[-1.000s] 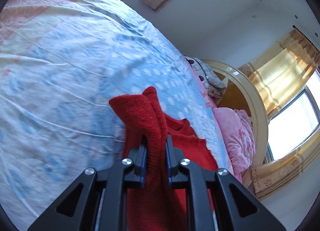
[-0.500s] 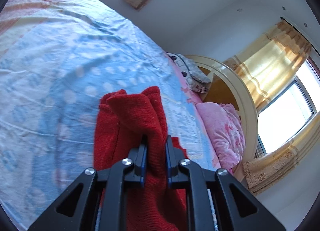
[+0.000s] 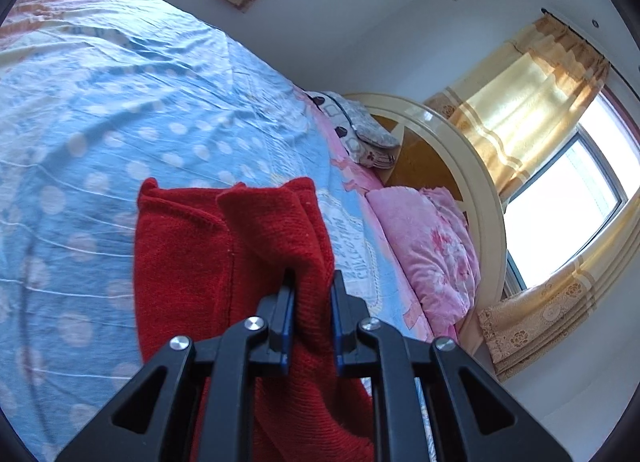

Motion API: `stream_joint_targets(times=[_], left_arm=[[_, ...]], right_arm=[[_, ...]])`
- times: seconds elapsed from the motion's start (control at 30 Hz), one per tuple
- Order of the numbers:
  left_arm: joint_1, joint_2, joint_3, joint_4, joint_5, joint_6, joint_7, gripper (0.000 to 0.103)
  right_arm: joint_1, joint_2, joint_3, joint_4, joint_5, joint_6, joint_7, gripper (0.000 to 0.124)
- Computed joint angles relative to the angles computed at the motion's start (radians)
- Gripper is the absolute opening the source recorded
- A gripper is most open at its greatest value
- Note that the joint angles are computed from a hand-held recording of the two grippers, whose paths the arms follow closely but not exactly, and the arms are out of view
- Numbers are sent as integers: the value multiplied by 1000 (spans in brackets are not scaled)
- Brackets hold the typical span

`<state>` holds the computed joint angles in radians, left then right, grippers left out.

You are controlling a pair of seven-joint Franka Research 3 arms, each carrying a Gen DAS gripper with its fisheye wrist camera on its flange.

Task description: Fold small clothes

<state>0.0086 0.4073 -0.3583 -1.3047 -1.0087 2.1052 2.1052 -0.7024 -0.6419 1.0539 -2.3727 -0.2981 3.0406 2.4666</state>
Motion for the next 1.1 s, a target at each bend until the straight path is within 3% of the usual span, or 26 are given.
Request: stream_joint_targets(times=[0.23, 0.57, 0.77, 0.97, 1.1], left_arm=[[-57, 22, -8, 27, 82, 20, -22, 15], [-129, 61, -37, 62, 223, 32, -79, 15], [-181, 73, -34, 77, 324, 43, -88, 15], [-210, 95, -38, 98, 398, 55, -122, 15], [-213, 70, -52, 53, 412, 80, -76, 15]], right_arm=[[119, -13, -122, -65, -4, -43, -16, 6], [387, 58, -406, -160, 22, -88, 28, 6], [559, 70, -577, -235, 101, -53, 39, 6], [645, 81, -666, -287, 207, -24, 24, 4], [678, 68, -692, -316, 266, -38, 22, 0]])
